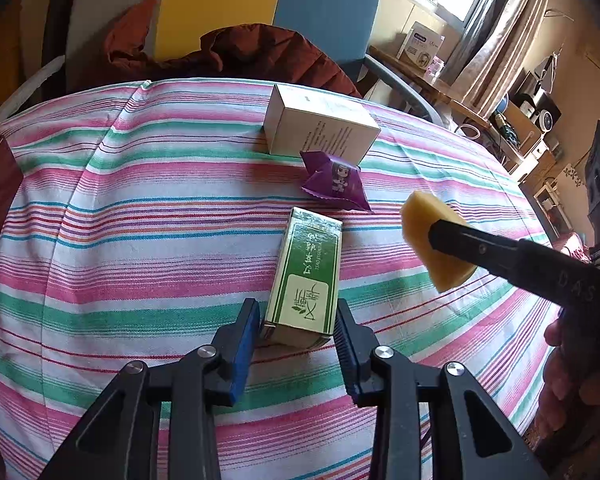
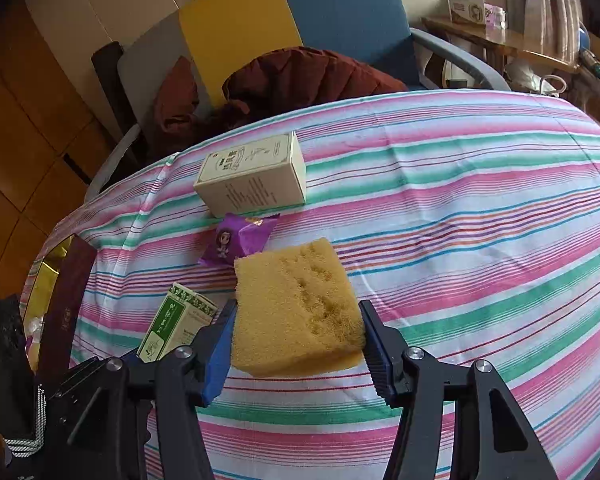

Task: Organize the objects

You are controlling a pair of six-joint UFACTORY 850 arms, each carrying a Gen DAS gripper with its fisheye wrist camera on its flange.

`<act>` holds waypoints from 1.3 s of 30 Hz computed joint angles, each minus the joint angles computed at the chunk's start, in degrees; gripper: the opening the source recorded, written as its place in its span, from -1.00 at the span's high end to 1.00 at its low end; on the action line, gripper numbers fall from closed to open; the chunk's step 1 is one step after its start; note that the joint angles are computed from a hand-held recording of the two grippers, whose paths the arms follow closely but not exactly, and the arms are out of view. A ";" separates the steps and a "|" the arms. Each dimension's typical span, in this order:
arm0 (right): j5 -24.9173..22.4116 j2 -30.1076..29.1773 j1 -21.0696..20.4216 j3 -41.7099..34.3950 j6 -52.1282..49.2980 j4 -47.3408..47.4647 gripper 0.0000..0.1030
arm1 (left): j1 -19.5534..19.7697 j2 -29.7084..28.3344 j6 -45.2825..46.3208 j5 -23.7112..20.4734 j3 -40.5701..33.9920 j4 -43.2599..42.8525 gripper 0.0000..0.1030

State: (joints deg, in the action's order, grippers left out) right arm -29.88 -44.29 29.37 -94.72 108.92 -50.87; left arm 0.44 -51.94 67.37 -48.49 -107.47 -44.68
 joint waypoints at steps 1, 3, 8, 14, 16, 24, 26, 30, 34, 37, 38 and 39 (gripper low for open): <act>0.33 -0.30 -0.06 -0.28 -0.97 1.03 -0.13 | -0.31 0.06 0.15 0.19 0.14 -0.07 0.09; 0.50 -0.69 -0.13 -0.62 -2.41 2.72 -0.13 | -0.96 0.50 1.01 1.13 0.77 -0.33 0.06; 1.61 -0.67 -0.49 -0.13 -2.82 4.65 -0.13 | -1.80 0.80 4.86 2.87 1.79 -2.13 0.07; 3.15 -1.15 -1.04 -0.26 -5.31 8.91 -0.13 | -1.78 0.23 6.58 3.72 1.45 -2.54 0.39; 3.37 -1.40 -1.10 -0.46 -6.20 10.08 -0.14 | -1.49 -0.28 6.11 2.47 0.62 -2.75 0.39; 1.41 -2.64 -0.73 -2.38 -8.81 11.69 -0.15 | -1.13 -0.36 6.24 1.81 0.73 -3.38 0.38; 0.72 -2.97 -0.64 -2.96 -9.74 11.99 -0.15 | -1.05 -0.74 5.46 1.11 0.08 -3.22 0.38; -0.31 -3.52 -0.54 -3.90 -11.50 12.78 -0.15 | -1.18 -0.65 5.80 1.37 0.31 -3.05 0.39; -0.49 -3.72 -0.59 -4.20 -12.48 13.19 -0.15 | -1.14 -0.04 7.47 2.11 1.27 -3.34 0.39; -1.39 -4.06 -0.34 -4.79 -12.99 12.84 -0.14 | -0.65 0.36 8.27 1.81 1.92 -4.11 0.39; -1.69 -4.20 -0.27 -5.01 -13.12 12.67 -0.14 | -0.44 0.41 8.34 1.51 1.98 -4.14 0.40; -1.95 -4.35 -0.21 -5.23 -13.23 12.48 -0.13 | -0.18 0.45 8.40 1.14 2.00 -4.12 0.40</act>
